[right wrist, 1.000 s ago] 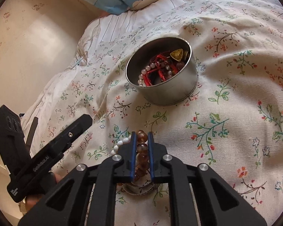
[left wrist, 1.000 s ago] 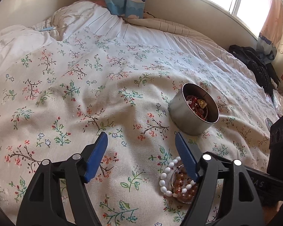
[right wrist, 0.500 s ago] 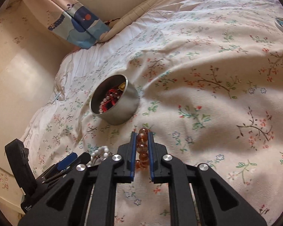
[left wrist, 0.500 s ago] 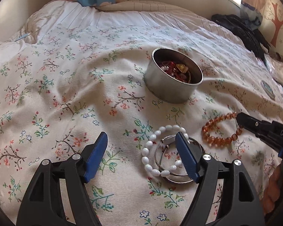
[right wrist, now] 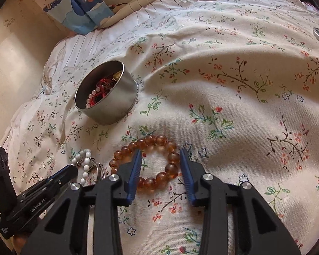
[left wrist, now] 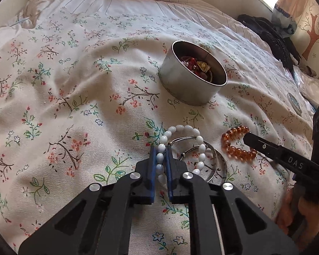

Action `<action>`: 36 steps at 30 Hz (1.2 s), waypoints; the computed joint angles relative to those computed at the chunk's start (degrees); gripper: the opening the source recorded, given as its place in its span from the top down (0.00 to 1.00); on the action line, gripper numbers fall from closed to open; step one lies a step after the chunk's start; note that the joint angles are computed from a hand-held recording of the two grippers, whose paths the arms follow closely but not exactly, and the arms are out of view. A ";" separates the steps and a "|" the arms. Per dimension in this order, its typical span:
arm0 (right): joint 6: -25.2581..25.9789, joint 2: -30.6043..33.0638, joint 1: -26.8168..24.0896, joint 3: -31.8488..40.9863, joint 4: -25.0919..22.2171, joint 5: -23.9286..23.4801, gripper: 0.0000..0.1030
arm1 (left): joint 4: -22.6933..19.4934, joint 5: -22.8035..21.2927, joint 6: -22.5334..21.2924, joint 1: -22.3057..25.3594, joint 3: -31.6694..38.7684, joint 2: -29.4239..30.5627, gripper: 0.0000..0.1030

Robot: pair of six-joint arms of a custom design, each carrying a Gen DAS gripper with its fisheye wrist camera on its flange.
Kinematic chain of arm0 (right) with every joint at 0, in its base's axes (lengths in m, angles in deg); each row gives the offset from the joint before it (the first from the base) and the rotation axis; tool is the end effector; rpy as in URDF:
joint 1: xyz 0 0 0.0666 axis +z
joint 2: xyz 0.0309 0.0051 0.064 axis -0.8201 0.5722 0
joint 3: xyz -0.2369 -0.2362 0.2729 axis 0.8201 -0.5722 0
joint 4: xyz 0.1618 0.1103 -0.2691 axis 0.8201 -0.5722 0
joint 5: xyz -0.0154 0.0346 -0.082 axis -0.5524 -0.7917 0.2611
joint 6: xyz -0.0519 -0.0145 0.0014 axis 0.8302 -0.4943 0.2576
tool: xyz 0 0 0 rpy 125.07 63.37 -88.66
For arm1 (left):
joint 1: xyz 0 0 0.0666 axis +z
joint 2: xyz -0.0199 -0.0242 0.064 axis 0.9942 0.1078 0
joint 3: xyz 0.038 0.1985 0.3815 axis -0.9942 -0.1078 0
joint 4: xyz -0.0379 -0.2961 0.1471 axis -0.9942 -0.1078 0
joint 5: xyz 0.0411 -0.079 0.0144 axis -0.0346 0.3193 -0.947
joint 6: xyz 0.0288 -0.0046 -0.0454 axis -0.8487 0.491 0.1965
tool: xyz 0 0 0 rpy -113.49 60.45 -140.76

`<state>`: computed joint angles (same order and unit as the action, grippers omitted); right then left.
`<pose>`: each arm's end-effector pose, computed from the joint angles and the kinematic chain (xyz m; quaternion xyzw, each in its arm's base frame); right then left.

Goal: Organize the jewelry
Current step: 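Grasp white bead bracelet with left gripper while right grasps amber bead bracelet, then carry both bead bracelets over the silver tin and open both grippers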

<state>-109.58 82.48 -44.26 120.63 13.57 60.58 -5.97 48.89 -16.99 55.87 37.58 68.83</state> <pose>0.6114 0.1253 0.3069 0.0884 0.9391 0.2083 0.2588 0.6134 -0.3236 0.3329 0.0118 0.9557 -0.1064 0.2740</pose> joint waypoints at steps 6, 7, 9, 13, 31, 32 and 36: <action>-0.58 -1.05 -0.09 -1.60 2.36 -1.59 0.88 | 3.31 -2.44 2.26 0.51 -3.39 -2.30 0.93; -0.74 -1.33 -0.14 -1.96 3.13 -1.57 0.88 | 4.28 -2.34 2.50 0.62 -4.08 -2.77 0.93; -1.01 -1.63 -0.21 -2.40 4.09 -1.93 0.88 | 4.91 -2.67 2.44 0.63 -4.40 -3.08 0.93; -0.49 -0.38 0.18 -0.32 0.64 -0.30 0.69 | -0.51 -1.64 2.11 0.63 -0.60 -0.53 0.92; -6.83 -3.22 -1.61 -6.24 12.24 -8.51 0.88 | 7.94 -4.01 -1.52 -0.47 -4.93 -3.55 0.93; -7.81 -3.79 -1.74 -7.25 14.59 -9.69 0.88 | 10.89 -3.60 -1.75 -0.53 -6.69 -4.67 0.93; -9.21 -5.15 -1.59 -9.05 19.36 -12.10 0.88 | 18.69 -3.26 -3.10 -1.24 -10.72 -7.32 0.93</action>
<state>-118.79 77.33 -45.85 111.58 32.93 48.48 12.73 45.62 -20.09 54.63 26.86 61.51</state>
